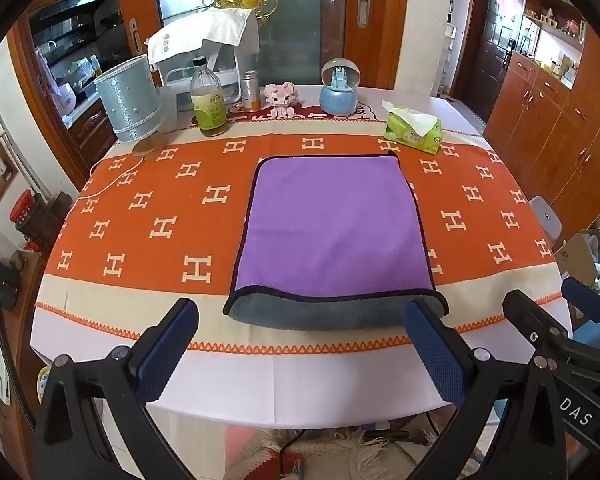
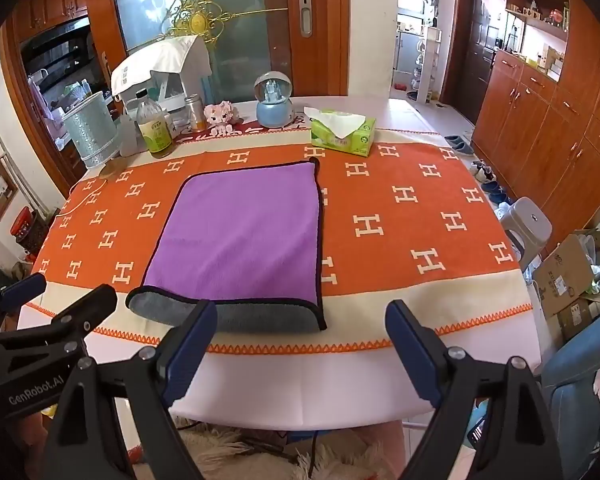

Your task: Fold towel

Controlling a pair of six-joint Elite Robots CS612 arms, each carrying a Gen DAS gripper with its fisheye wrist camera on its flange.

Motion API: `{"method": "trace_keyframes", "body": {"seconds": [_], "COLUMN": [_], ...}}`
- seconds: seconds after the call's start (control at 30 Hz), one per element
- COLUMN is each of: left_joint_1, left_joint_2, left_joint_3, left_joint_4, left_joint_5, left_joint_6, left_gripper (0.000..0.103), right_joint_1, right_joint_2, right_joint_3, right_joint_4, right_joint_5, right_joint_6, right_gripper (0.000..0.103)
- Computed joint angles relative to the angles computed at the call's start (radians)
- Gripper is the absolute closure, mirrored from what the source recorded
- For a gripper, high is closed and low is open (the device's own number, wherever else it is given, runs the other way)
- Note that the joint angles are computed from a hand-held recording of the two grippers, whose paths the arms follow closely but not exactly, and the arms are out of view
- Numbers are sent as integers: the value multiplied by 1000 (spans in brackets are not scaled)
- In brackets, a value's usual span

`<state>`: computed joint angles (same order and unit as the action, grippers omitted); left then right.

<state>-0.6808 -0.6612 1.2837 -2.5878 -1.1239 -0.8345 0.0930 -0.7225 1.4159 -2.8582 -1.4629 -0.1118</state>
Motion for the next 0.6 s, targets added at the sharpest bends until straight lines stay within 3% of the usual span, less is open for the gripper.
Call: {"method": "trace_keyframes", "body": {"seconds": [0.07, 0.6], "left_joint_1": [-8, -5], "left_joint_2": [2, -3], "left_joint_3": [3, 15], "left_joint_4": [-7, -8], "left_joint_5": [45, 18], "left_joint_6": [13, 0], "left_gripper": [1, 1], "right_joint_1": [3, 1], "right_joint_2": [2, 4], "right_joint_3": [5, 9], "right_joint_4": [-28, -28], "right_joint_5": [-11, 0], "right_joint_6": [-6, -6], "right_gripper": [16, 16]}}
